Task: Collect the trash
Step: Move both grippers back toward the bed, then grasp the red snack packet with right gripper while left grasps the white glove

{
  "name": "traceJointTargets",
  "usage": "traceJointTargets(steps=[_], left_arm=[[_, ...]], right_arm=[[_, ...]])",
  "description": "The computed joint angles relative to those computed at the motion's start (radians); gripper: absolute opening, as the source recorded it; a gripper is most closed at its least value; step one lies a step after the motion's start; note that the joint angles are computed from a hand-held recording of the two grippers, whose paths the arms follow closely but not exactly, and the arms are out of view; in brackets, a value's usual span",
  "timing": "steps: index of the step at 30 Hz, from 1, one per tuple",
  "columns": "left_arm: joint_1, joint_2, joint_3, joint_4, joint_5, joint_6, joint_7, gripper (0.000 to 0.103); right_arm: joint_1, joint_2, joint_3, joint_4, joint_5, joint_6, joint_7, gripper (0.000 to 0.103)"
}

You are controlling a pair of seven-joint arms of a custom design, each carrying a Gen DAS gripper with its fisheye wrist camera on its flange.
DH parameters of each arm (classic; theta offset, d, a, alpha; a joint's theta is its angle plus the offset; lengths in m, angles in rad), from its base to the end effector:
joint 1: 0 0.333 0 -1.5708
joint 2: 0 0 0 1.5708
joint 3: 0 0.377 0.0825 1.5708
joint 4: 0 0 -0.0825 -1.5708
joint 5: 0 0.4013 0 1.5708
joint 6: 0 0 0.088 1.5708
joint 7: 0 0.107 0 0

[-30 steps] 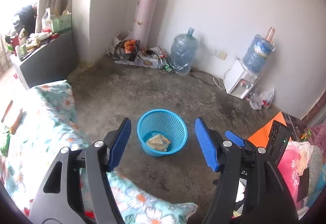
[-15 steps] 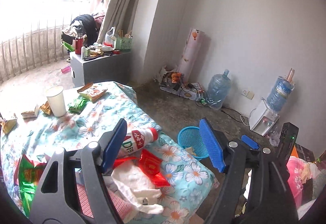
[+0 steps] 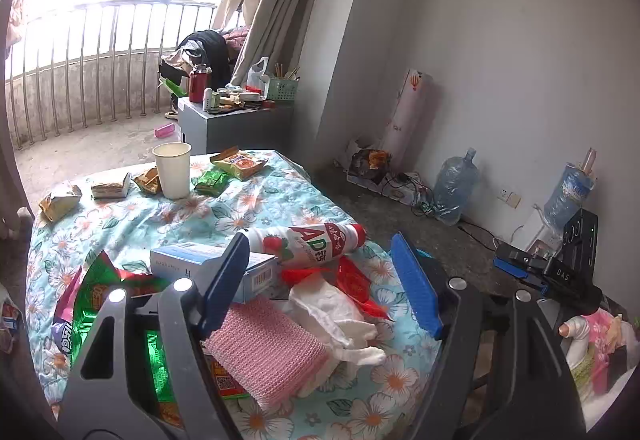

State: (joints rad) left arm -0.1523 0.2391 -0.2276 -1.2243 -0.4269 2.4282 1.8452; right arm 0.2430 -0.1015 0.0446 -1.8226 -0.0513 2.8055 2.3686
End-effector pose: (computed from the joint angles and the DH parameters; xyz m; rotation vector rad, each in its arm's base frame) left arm 0.6558 -0.2307 0.8200 -1.3344 2.1058 -1.3982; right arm 0.5634 0.1711 0.7655 -1.0859 1.7686 -0.3515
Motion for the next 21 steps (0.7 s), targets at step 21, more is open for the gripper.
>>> traceJointTargets(steps=[21], left_arm=[[-0.098,-0.147,-0.024,-0.406,0.165,0.234,0.518,0.069]], right_arm=[[-0.060,0.325,0.079,0.321,0.878,-0.387,-0.392,0.073]])
